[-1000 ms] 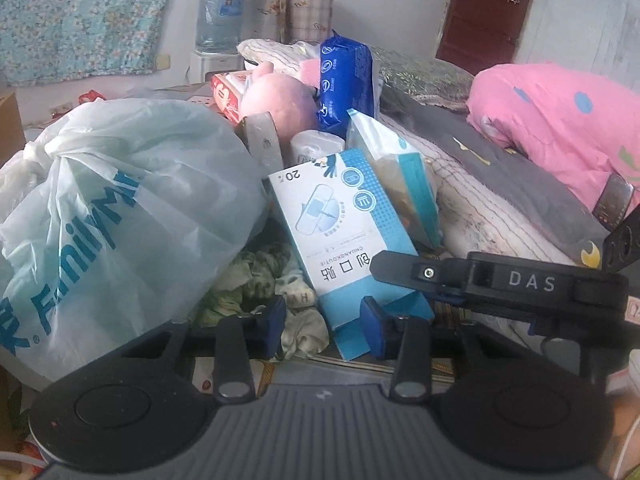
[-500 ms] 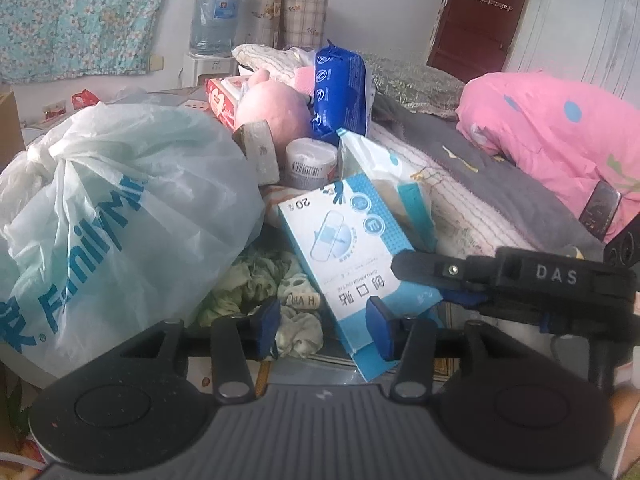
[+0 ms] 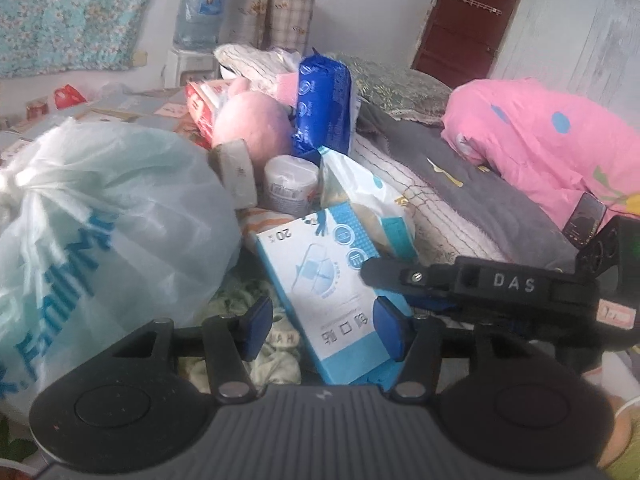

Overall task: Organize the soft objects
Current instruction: 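Close the right gripper on the blue band-aid box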

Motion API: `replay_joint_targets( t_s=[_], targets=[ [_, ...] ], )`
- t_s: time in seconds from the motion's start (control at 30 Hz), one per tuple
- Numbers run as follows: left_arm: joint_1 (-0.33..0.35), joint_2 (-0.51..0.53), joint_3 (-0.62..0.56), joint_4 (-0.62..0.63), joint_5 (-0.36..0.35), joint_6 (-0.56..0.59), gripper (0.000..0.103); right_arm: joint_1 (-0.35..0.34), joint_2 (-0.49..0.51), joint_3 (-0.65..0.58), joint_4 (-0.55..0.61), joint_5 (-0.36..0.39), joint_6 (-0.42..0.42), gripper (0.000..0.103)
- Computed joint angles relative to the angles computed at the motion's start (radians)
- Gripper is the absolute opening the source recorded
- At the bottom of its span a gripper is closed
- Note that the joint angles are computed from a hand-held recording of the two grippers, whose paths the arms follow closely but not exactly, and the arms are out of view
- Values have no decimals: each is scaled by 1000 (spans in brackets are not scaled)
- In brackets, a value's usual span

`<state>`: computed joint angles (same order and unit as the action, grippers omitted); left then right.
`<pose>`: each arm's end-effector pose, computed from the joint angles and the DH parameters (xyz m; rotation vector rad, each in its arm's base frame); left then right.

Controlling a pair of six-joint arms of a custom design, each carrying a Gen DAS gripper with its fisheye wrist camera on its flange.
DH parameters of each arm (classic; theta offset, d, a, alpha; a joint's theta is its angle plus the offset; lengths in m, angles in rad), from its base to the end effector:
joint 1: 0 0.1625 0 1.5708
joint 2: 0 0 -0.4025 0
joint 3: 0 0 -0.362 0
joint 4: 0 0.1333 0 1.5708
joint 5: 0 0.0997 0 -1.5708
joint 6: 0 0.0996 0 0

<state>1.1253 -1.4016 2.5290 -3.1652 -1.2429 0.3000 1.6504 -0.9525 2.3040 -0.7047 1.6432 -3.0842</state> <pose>-0.0035 -0.3912 0.1929 0.9074 2.6197 -0.6904 0.1520 -0.3202 -0.0023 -0.0194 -2.8075 1.4015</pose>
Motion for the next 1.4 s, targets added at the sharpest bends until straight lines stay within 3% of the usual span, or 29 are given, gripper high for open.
replay_joint_targets(
  t_s=[0.3,0.47,0.77,1.07,1.27,1.4],
  targets=[
    [24,72,-98,119,-4,-44,60,-90,8,4,3,-137,3,40],
    [17,71,-102,127,-6,-41,61,-97,-2,11,1,-161,-11,33],
    [-25,-15,-37,64,1,-21,64,-39,-36,27,-14,-171,-16,32],
    [-86,-129,30,11,15,-17,72,76,-84,31,-12,-135,-11,32],
    [-68,-156,28,38,0,-30,75,112,-69,22,-11,-115,14,32],
    [-34,-141,6,88,-13,-42,77,96,-39,17,-9,-117,44,32]
  ],
)
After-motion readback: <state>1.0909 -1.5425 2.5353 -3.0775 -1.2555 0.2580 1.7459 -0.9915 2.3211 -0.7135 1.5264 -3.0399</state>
